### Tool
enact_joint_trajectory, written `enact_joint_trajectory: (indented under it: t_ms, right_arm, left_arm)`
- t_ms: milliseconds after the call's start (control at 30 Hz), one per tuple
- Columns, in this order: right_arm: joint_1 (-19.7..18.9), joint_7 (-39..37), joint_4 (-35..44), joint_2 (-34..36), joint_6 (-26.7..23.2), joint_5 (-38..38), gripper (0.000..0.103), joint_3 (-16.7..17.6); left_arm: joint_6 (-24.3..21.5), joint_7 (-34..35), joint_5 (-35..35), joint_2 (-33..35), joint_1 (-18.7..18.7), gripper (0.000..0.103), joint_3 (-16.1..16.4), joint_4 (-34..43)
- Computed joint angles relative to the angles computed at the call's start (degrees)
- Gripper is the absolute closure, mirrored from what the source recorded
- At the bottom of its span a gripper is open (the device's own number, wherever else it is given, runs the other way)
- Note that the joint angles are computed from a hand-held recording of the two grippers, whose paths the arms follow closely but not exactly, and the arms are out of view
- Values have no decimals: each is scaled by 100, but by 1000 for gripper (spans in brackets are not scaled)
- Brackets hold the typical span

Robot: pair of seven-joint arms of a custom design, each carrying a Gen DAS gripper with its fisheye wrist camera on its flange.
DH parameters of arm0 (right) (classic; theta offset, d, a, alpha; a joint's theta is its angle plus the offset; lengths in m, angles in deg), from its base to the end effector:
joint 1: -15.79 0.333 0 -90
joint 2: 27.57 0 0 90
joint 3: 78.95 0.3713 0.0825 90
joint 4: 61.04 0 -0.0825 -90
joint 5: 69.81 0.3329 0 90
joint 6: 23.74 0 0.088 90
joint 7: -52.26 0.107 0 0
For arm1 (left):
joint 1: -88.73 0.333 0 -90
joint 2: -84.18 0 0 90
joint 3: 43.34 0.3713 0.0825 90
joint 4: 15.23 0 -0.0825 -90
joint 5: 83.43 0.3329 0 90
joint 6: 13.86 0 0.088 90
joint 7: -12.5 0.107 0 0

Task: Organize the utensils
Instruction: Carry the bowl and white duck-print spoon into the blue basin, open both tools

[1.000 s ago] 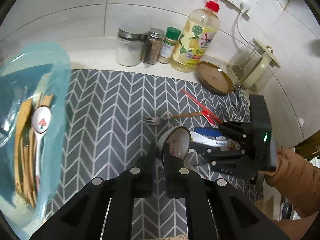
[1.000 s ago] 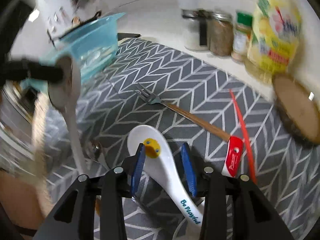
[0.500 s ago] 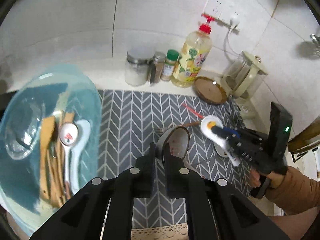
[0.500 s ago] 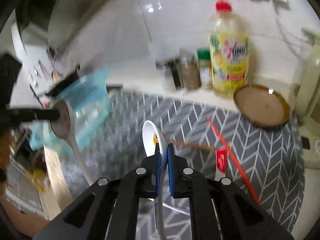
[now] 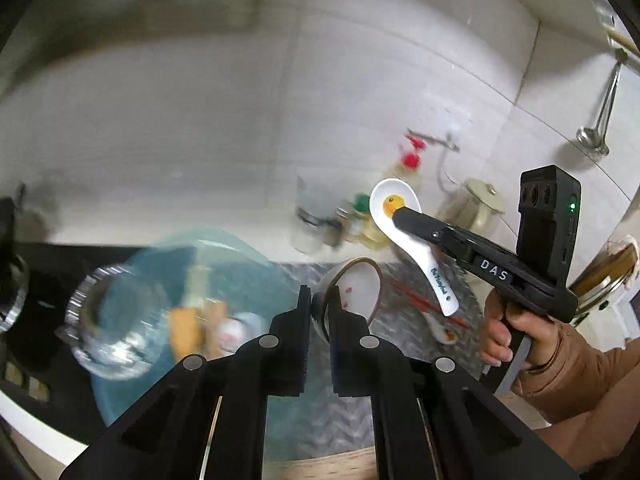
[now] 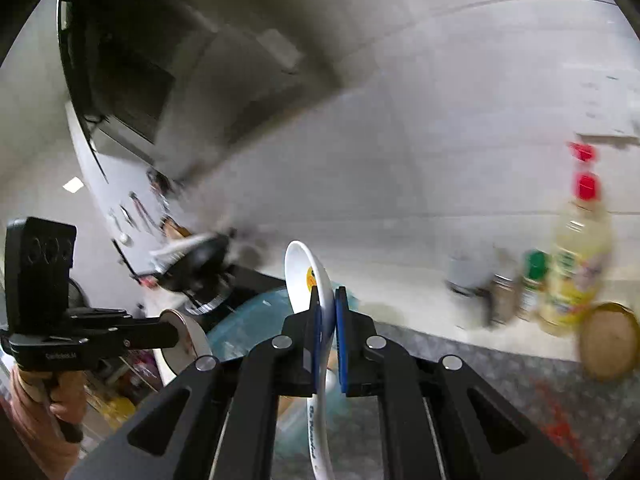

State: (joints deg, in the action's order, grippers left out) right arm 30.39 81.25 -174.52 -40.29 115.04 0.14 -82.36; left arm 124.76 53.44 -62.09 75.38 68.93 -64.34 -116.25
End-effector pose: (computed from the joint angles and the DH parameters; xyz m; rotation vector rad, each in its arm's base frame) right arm 0.4680 0.0925 0.7048 -1.6906 0.9459 -0.1783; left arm 0.3678 -0.3441 0.7668 -1.7474 1.8423 -1.0653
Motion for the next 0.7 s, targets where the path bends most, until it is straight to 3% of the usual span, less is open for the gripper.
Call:
enact_joint_trajectory:
  t_ms: [133, 233, 367, 533, 700]
  right_arm:
    - [291, 315, 241, 253, 272, 208, 96, 374]
    - [452, 956, 137, 323, 572, -5, 96, 614]
    - [604, 2708, -148, 631, 1067, -1392, 96, 975]
    - [741, 4584, -248, 996, 1286, -3386, 96, 1137]
    - [768, 6232, 4, 1415, 992, -5149, 96, 1101]
  left_arm:
    - [-183, 548, -234, -512, 210, 93, 299, -290]
    - [-254, 1149, -580, -726, 334, 93, 523, -572]
    - [-290, 2013, -1286, -762, 424, 93, 832, -1025]
    - [-274, 3157, -2101, -333, 511, 92, 1061, -1318]
    - [-200, 3872, -2684, 246, 652, 96, 1064, -1216]
